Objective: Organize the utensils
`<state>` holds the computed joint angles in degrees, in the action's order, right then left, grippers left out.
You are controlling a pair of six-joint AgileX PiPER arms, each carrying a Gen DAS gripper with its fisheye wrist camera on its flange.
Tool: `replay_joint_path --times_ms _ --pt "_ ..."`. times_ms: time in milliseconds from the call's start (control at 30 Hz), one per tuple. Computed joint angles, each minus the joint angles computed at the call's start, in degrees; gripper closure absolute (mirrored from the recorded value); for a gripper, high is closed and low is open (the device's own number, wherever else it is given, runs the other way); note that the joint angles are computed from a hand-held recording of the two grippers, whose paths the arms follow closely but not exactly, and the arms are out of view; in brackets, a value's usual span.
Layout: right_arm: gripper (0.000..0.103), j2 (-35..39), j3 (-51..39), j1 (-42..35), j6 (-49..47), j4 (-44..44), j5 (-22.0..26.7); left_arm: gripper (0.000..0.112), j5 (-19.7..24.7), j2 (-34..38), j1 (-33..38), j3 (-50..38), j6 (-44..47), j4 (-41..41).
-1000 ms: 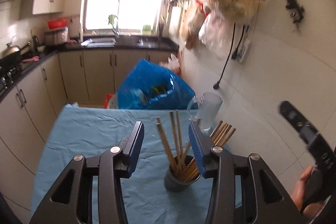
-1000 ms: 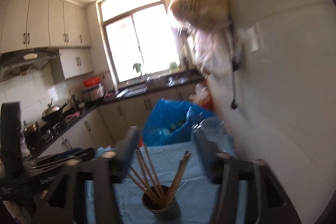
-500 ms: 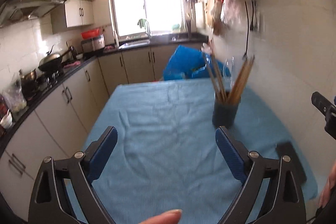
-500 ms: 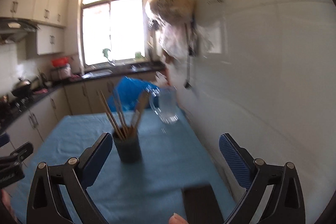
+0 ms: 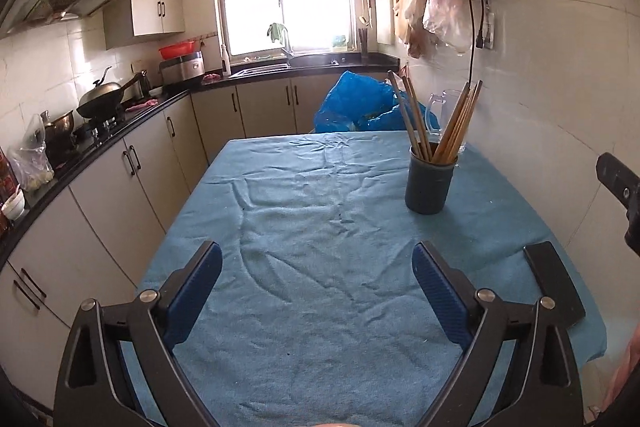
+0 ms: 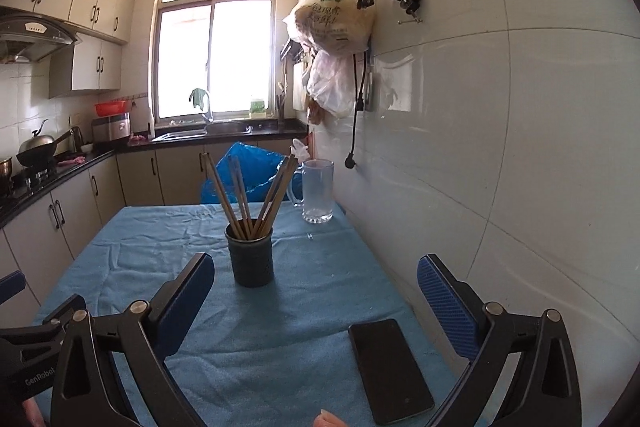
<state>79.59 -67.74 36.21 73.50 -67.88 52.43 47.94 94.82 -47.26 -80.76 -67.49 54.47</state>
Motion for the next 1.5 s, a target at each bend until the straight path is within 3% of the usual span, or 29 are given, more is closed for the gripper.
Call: replay_joint_path --times_ms 633,1500 --pt "0.0 2.68 -1.24 -2.37 -4.09 5.83 -2.44 0.017 -1.1 2.03 2.04 -1.5 2.76 -3.55" --pt "0.0 4.81 -2.39 -2.51 -6.43 8.62 -2.01 0.017 -2.87 2.28 3.02 0.46 1.76 -3.15"
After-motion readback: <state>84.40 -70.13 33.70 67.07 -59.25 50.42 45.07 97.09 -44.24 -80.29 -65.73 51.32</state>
